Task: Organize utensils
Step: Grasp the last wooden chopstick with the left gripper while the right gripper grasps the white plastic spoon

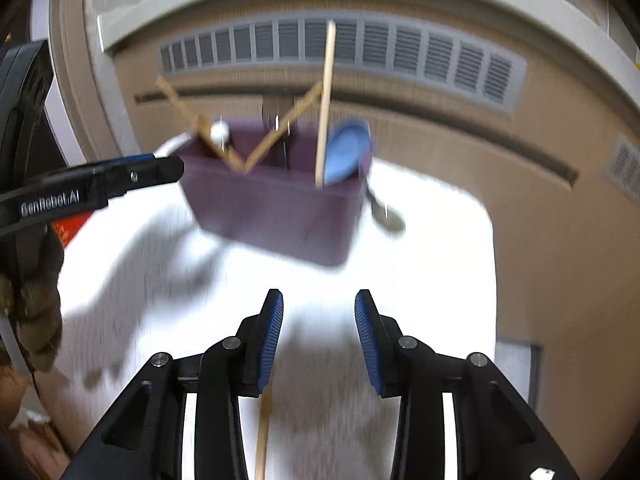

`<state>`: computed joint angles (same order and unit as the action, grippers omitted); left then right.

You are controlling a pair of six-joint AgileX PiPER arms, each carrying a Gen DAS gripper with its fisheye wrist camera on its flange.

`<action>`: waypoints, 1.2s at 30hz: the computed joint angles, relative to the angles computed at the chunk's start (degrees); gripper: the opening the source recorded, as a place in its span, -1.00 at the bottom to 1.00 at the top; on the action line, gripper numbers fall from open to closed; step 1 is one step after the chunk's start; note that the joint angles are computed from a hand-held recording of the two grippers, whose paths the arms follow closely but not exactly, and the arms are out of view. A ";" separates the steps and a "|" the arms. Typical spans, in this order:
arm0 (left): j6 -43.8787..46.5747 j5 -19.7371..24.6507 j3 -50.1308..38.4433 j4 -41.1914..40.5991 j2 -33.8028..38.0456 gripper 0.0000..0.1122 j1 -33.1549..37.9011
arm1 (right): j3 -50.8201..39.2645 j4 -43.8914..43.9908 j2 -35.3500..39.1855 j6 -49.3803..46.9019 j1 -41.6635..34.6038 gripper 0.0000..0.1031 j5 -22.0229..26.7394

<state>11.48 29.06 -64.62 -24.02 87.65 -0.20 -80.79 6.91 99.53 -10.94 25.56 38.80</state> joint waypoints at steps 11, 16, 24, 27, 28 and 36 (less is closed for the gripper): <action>-14.75 1.57 4.91 9.11 1.53 0.09 -8.51 | 21.87 1.29 -12.52 -0.95 -1.10 -0.32 3.03; -16.33 1.87 6.19 9.78 1.16 0.16 -9.93 | 26.13 3.07 -15.15 -0.29 -0.94 -0.32 3.95; -18.64 2.97 5.74 10.78 1.48 0.16 -10.67 | 31.67 -2.09 -18.92 6.21 2.72 -0.60 2.23; -16.85 3.66 5.31 7.50 2.20 0.16 -10.66 | 32.44 -2.16 -19.76 6.44 3.29 -0.81 0.92; -15.34 3.79 5.30 5.54 2.35 0.16 -10.71 | 32.36 -0.23 -19.87 4.93 2.59 -0.81 0.38; -18.60 9.14 -3.92 8.19 9.10 0.11 -15.42 | 28.56 9.98 -18.01 -2.84 -1.26 -0.81 -5.21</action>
<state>-7.12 38.21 -68.55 -15.82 96.75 -15.62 -52.24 16.89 81.53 -13.79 24.30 33.59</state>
